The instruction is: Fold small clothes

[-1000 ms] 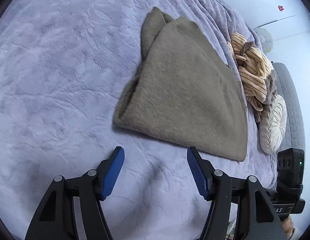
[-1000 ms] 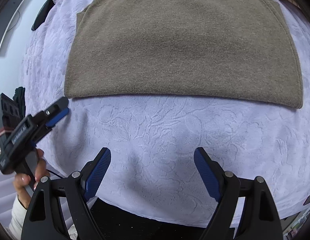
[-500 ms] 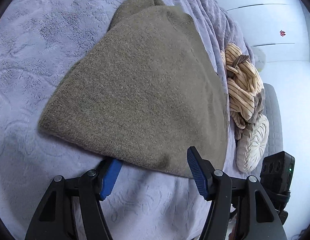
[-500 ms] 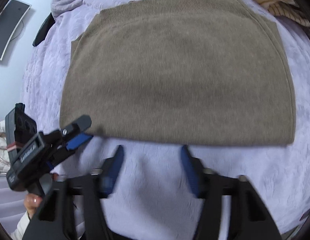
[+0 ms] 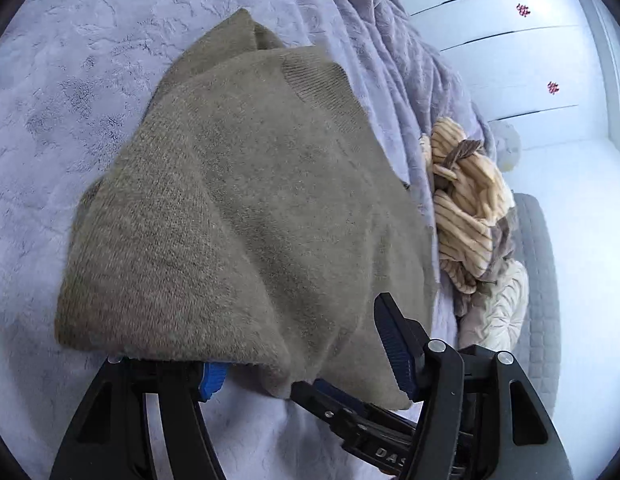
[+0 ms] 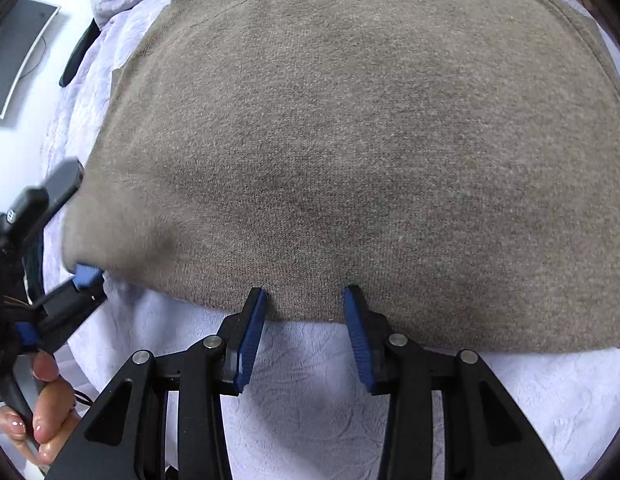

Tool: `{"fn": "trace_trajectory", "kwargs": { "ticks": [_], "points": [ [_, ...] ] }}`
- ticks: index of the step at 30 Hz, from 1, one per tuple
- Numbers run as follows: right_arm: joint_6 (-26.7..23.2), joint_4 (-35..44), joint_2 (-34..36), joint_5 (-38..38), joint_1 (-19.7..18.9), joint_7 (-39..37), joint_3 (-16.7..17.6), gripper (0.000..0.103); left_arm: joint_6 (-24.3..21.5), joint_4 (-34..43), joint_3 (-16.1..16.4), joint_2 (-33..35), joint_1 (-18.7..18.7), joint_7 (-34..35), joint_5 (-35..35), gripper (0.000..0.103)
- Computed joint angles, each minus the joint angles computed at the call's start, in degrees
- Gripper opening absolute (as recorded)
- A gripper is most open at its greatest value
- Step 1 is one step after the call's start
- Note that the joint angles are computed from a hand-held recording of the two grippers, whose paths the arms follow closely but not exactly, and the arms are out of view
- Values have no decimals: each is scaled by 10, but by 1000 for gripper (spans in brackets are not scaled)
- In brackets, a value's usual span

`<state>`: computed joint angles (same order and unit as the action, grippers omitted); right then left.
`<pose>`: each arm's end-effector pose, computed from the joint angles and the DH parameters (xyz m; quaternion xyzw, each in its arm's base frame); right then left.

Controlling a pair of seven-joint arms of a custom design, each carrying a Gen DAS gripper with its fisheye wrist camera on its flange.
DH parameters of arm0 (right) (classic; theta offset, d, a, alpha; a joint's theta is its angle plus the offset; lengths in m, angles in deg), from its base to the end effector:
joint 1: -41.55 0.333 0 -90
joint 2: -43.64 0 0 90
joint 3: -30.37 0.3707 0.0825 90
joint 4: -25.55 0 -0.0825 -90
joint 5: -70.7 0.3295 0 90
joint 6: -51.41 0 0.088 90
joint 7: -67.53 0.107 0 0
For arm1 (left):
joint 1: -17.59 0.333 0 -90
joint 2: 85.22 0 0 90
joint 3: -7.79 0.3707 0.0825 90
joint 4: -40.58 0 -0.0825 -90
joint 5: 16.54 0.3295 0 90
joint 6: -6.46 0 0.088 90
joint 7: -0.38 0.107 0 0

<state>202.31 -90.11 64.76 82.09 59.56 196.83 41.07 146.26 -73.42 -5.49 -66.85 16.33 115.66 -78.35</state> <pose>0.5400 0.2776 0.3859 -0.5593 0.8147 0.0659 0.1381 0.5789 -0.1391 0.4084 0.6962 -0.6019 0.3295 0.2108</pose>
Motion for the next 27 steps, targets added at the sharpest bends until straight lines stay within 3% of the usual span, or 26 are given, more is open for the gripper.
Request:
{"fn": "trace_trajectory", "kwargs": {
  "ticks": [2, 6, 7, 8, 11, 17, 19, 20, 23, 27],
  "points": [
    [10, -6, -1, 13, -7, -8, 6, 44, 4, 9, 8, 21, -7, -44, 24, 65],
    [28, -24, -9, 33, -18, -30, 15, 44, 17, 13, 4, 37, 4, -80, 3, 65],
    [34, -29, -11, 41, -22, -37, 18, 44, 27, 13, 3, 35, 2, -86, 7, 63],
    [39, -34, -14, 50, -26, -46, 21, 44, 43, 11, 5, 32, -4, -95, 18, 52],
    [50, -59, -29, 81, -42, -78, 31, 44, 94, 10, 23, 25, -41, -153, 124, 25],
    [74, -103, -58, 177, -68, -168, 50, 43, 219, -28, 37, -18, -107, -177, 359, 18],
    [89, -122, -76, 260, -90, -234, 71, 42, 257, -38, 33, -28, -122, -164, 416, 18],
    [93, -132, -89, 310, -102, -274, 80, 42, 269, -39, 31, -29, -127, -156, 436, 13],
    [85, -160, -131, 343, -103, -305, 59, 43, 284, -31, 59, -25, -166, -182, 535, 13],
    [20, -141, -168, 301, -104, -309, 1, 45, 290, -33, 66, -25, -173, -188, 586, 13]
  ]
}}
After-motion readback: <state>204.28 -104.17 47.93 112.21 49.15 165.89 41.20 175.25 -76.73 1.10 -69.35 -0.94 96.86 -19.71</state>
